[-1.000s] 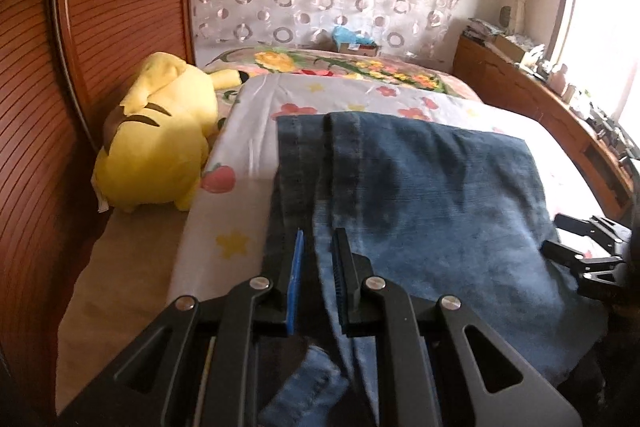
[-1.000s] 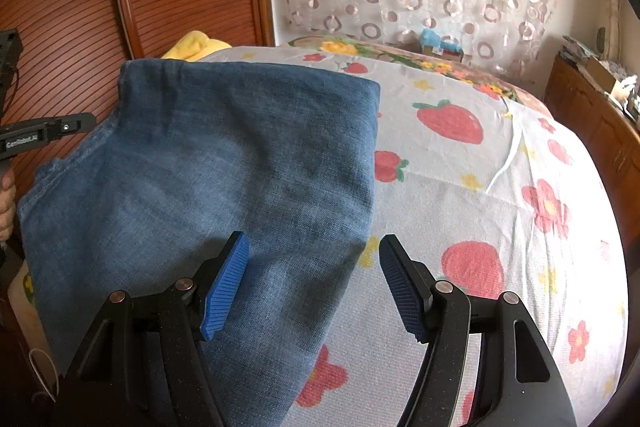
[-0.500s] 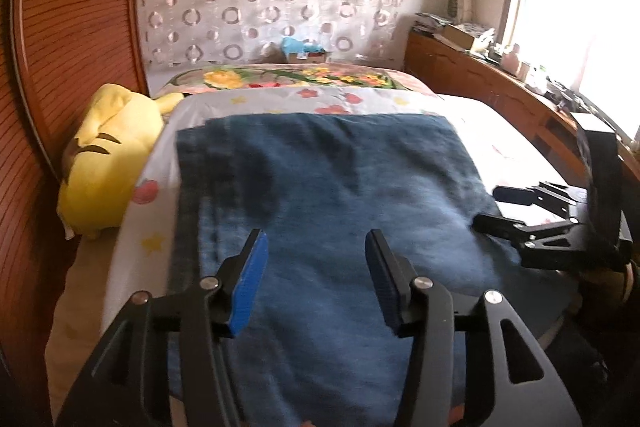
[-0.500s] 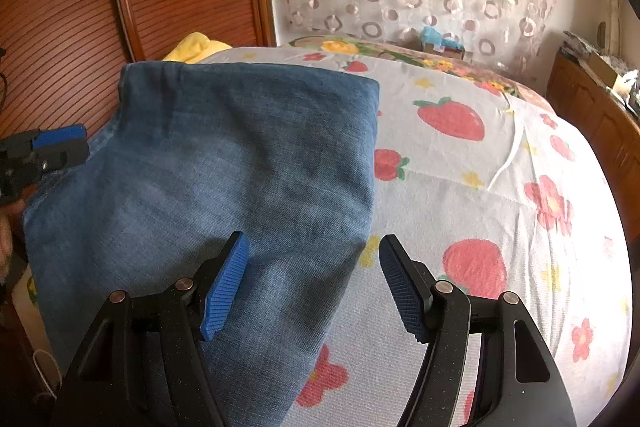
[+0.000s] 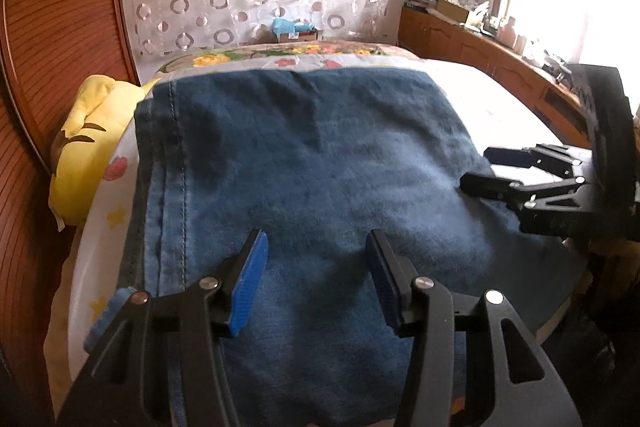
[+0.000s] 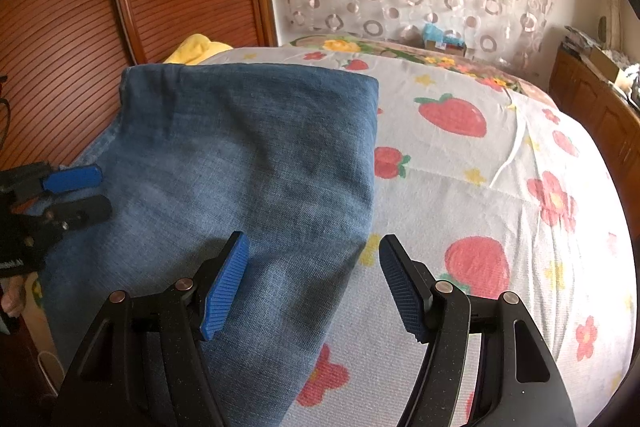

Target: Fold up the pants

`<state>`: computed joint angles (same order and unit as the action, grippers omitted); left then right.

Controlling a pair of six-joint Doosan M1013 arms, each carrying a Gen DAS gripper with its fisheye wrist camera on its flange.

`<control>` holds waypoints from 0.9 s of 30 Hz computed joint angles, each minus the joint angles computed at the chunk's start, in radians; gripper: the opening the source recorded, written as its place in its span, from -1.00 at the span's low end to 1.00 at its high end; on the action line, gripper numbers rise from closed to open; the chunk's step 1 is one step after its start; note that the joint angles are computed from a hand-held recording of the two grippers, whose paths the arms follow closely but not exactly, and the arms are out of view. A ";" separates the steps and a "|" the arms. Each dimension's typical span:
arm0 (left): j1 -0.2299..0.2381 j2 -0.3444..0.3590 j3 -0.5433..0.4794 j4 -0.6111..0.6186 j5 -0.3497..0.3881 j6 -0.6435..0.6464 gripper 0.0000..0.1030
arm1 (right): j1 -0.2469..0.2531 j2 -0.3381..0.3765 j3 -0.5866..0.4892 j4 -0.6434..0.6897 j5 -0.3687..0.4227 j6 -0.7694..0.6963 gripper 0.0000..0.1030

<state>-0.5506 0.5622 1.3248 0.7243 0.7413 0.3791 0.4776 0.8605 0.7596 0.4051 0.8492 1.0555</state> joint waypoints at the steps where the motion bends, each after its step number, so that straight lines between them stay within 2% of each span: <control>1: -0.001 0.002 0.000 0.006 0.005 -0.004 -0.02 | 0.000 0.000 -0.001 -0.002 0.002 0.002 0.35; 7: -0.005 0.006 0.002 0.032 0.007 -0.027 0.00 | 0.000 0.006 -0.012 0.002 0.023 0.006 0.35; 13: -0.004 0.003 0.010 0.040 -0.005 -0.049 0.01 | -0.006 0.034 -0.067 0.027 0.106 0.015 0.33; 18: -0.003 -0.001 0.016 0.047 -0.011 -0.058 0.02 | -0.006 0.034 -0.070 0.040 0.124 0.001 0.09; 20: -0.003 -0.001 0.017 0.051 -0.013 -0.061 0.02 | -0.007 0.034 -0.069 0.052 0.130 -0.008 -0.14; 23: -0.001 -0.002 0.020 0.056 -0.019 -0.068 0.02 | -0.010 0.038 -0.077 0.074 0.145 -0.020 -0.37; 27: -0.001 -0.003 0.023 0.059 -0.024 -0.073 0.02 | -0.012 0.036 -0.082 0.056 0.154 0.002 -0.38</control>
